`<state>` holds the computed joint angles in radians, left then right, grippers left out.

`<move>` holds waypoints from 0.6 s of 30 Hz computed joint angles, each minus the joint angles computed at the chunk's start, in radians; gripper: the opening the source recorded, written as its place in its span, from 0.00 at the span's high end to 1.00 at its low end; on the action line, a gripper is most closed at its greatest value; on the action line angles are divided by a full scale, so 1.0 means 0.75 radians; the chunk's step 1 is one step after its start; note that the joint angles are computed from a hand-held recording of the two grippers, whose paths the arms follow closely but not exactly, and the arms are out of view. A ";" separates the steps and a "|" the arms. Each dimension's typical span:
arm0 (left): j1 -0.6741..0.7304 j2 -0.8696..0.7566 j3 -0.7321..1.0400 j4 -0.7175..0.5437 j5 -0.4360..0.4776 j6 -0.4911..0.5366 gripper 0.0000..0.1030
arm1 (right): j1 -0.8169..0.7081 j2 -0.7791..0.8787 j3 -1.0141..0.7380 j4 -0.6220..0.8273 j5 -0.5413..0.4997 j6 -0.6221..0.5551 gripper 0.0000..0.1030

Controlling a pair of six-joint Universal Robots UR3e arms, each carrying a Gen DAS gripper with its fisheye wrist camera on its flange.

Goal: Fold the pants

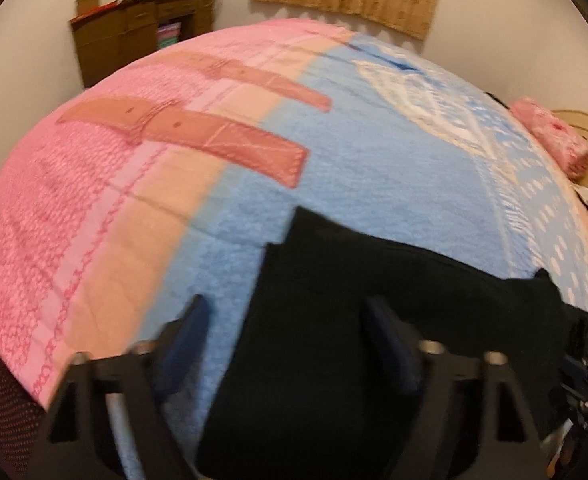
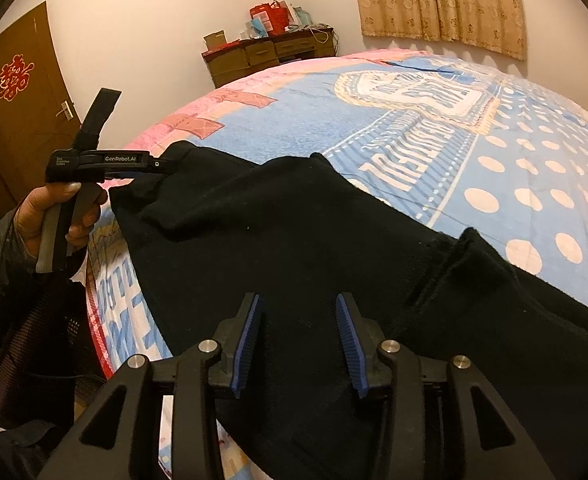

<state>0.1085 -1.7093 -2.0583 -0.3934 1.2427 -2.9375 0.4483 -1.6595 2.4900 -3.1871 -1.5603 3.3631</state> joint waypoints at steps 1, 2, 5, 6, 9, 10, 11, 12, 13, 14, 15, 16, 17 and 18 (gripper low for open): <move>-0.002 0.014 -0.002 -0.014 -0.026 0.019 0.48 | 0.007 0.010 -0.003 -0.011 -0.003 -0.002 0.56; -0.021 0.019 -0.008 0.005 0.002 0.017 0.49 | 0.011 0.018 -0.003 -0.021 -0.005 -0.006 0.53; -0.022 0.021 -0.019 0.030 -0.007 0.022 0.60 | 0.038 0.048 -0.017 -0.040 -0.032 -0.009 0.50; -0.010 0.029 -0.023 0.028 -0.025 0.014 0.64 | 0.043 0.053 -0.018 -0.043 -0.038 -0.011 0.50; 0.015 0.060 -0.038 0.025 -0.068 0.010 0.71 | 0.032 0.045 -0.012 -0.044 -0.021 -0.007 0.50; 0.011 0.068 -0.043 0.034 -0.063 0.009 0.73 | 0.019 0.038 -0.007 -0.044 -0.004 -0.005 0.50; 0.012 0.084 -0.055 0.043 -0.066 0.007 0.73 | 0.014 0.036 -0.005 -0.045 0.004 0.000 0.50; 0.015 0.103 -0.069 0.050 -0.070 0.004 0.74 | 0.005 0.033 0.001 -0.048 0.015 0.005 0.50; 0.020 0.122 -0.082 0.052 -0.073 0.006 0.74 | 0.001 0.030 0.002 -0.048 0.022 0.009 0.50; 0.027 0.147 -0.095 0.048 -0.082 0.008 0.75 | -0.003 0.023 0.006 -0.047 0.027 0.014 0.50; 0.037 0.170 -0.106 0.041 -0.093 0.010 0.75 | -0.008 0.013 0.011 -0.047 0.034 0.021 0.50; 0.043 0.197 -0.111 0.027 -0.103 0.008 0.75 | -0.029 -0.016 0.028 -0.047 0.060 0.035 0.50; 0.052 0.229 -0.114 0.005 -0.119 0.009 0.75 | -0.051 -0.049 0.048 -0.049 0.082 0.048 0.50; 0.065 0.263 -0.122 -0.016 -0.140 0.012 0.75 | -0.056 -0.068 0.058 -0.050 0.081 0.057 0.50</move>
